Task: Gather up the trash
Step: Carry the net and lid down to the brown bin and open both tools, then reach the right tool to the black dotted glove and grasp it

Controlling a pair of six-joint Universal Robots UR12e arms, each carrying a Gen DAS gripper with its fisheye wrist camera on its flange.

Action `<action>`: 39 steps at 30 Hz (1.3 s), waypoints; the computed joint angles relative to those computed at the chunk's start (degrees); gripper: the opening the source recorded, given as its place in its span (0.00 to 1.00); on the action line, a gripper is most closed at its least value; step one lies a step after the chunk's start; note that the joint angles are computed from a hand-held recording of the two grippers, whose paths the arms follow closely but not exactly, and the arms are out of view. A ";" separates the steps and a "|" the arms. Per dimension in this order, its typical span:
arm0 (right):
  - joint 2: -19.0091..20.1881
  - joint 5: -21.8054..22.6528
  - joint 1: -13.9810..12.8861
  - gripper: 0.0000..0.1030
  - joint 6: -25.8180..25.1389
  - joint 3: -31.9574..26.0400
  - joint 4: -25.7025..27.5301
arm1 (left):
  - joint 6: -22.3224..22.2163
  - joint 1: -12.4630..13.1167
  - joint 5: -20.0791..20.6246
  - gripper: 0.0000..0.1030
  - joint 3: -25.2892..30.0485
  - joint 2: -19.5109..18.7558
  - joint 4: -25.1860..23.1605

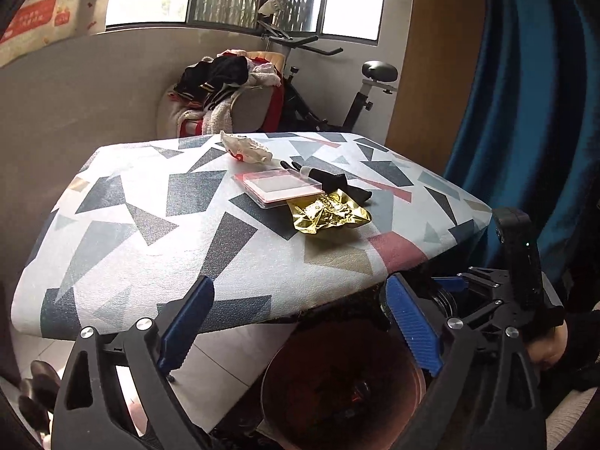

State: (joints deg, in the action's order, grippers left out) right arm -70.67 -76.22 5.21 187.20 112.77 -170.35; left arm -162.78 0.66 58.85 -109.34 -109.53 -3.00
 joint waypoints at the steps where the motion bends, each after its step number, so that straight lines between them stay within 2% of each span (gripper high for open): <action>1: 0.05 -0.01 0.03 0.90 -0.06 -0.05 0.10 | -0.16 -0.01 0.23 0.89 0.04 -0.04 0.14; 14: 0.61 0.68 0.47 0.90 -1.41 -0.77 2.32 | -2.28 0.55 1.45 0.89 -0.14 -0.01 0.55; 20: 1.33 4.19 0.61 0.91 -2.78 -1.72 3.89 | -2.52 0.83 1.55 0.89 -0.26 0.00 0.10; 21: 1.33 4.10 0.71 0.94 -3.01 -1.71 3.68 | -2.51 0.84 1.53 0.89 -0.30 0.02 0.09; 24: 1.20 3.57 0.71 0.94 -2.67 -1.52 2.65 | -2.43 0.88 1.40 0.89 -0.37 0.05 0.12; 31: 0.82 0.87 -0.10 0.94 1.67 -0.66 -0.22 | -2.17 0.75 1.60 0.89 -0.35 0.10 -0.07; 39: 0.49 -3.14 -0.93 0.94 2.73 -0.85 -2.07 | -1.55 0.43 2.29 0.89 0.29 -0.21 -0.31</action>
State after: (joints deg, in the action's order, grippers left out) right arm -70.18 -79.36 4.28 189.94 111.92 -172.42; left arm -164.33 1.09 61.14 -109.05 -109.74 -3.32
